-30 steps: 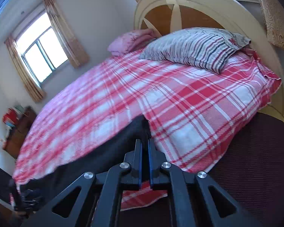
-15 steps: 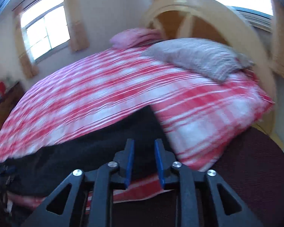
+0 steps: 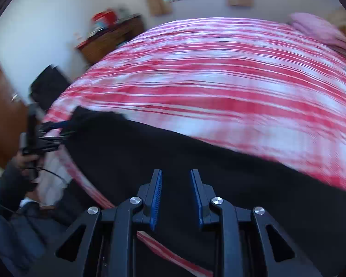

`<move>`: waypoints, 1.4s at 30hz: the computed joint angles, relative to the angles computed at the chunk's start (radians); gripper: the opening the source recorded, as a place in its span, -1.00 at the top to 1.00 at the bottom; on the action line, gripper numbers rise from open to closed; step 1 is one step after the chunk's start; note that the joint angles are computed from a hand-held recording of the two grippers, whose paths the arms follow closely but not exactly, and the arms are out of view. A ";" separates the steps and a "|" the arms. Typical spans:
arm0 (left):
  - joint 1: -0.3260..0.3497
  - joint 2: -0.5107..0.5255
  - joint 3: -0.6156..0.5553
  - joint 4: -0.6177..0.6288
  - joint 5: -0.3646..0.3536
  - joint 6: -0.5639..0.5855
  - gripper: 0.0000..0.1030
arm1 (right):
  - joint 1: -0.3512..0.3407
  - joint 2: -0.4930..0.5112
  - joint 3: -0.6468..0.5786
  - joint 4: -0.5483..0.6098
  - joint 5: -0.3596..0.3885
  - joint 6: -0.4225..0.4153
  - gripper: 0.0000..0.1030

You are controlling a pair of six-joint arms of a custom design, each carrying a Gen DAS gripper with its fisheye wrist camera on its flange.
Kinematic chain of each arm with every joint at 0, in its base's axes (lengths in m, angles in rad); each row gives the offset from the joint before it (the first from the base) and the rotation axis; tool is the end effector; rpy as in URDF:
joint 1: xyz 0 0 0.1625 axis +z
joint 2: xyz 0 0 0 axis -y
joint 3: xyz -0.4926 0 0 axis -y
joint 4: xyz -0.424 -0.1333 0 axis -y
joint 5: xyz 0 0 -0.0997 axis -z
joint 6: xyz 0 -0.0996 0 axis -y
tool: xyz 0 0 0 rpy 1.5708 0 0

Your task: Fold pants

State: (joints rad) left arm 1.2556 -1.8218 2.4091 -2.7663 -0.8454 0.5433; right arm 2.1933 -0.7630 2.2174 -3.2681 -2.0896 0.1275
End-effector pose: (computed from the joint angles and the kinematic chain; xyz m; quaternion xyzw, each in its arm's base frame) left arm 0.0795 -0.3993 0.4005 0.2747 0.8553 -0.2396 0.3682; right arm 0.3730 -0.3758 0.0218 0.2049 -0.9378 0.2022 0.1940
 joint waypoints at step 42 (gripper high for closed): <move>0.088 -0.081 -0.058 -0.059 -0.217 0.010 -0.10 | -0.157 0.266 -0.383 0.239 0.349 0.047 0.49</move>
